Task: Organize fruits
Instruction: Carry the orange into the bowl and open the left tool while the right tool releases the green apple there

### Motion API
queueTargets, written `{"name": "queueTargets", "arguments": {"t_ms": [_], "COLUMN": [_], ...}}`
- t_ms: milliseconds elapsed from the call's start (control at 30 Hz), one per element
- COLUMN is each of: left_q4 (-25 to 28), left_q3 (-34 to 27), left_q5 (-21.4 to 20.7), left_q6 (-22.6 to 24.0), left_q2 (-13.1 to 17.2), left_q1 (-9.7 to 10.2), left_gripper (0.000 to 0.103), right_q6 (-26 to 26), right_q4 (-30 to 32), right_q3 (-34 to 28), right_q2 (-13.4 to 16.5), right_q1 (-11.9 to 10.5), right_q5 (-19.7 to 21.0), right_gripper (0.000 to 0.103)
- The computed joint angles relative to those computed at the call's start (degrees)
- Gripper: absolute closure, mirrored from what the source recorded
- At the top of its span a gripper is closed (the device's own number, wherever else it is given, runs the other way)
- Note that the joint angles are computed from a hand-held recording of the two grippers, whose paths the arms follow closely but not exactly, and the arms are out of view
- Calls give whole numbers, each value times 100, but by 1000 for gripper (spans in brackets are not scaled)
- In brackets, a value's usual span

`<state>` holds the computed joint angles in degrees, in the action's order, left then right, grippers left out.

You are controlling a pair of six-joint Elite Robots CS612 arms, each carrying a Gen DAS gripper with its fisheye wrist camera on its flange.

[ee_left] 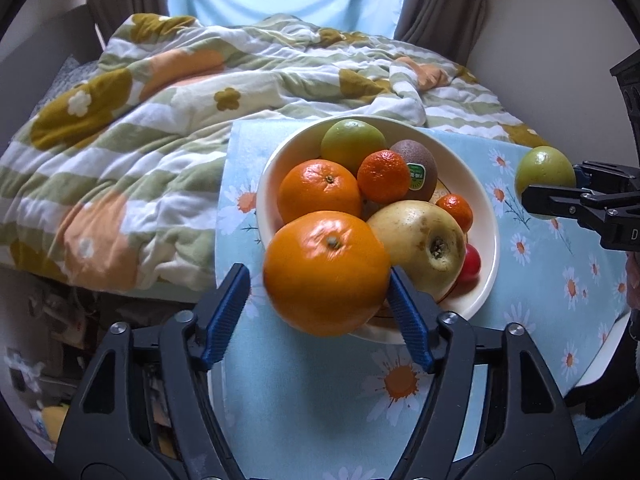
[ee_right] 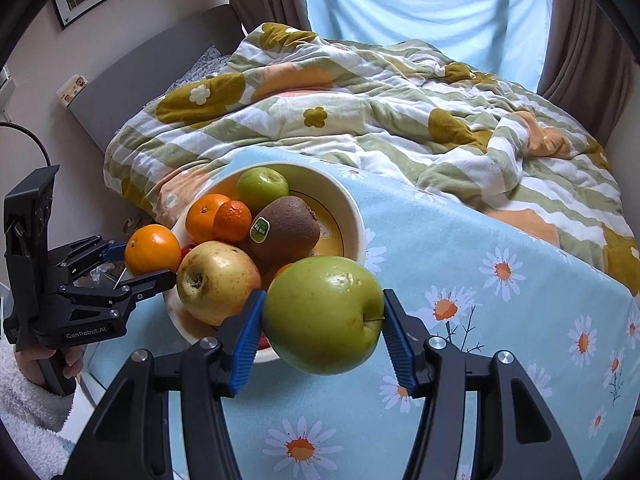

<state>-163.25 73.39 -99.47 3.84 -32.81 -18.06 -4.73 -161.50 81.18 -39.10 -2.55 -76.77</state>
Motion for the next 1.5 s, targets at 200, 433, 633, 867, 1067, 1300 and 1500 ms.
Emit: {"name": "queueTargets", "arguments": {"t_ms": [200,433,633,867,1067,1300,1500], "left_q4": [-62,-133,-161,-121,-144,-151,-203], "left_q3": [82,253,354,429,453,568,756], "left_q5": [141,369,294,345,210,473,655], "left_q6": [57,140,48,110,211,241,113], "left_q2": [-69,-260,-378,-426,-412,-481,-606], "left_q1": [-31,-57,-59,-102,-81,-140,-234], "left_gripper": [13,11,0,0,0,0,0], "right_q6": [-66,-113,-76,3,250,184,205], "right_q4": [35,53,150,279,198,317,-267], "right_q3": [-44,-116,-321,-627,-769,-852,-553], "right_q2": [21,23,132,345,482,547,418], "right_q1": [-1,-16,-22,13,33,56,18], "right_q5": [60,110,215,146,5,-118,45], "right_gripper": [50,50,50,50,50,50,1]}}
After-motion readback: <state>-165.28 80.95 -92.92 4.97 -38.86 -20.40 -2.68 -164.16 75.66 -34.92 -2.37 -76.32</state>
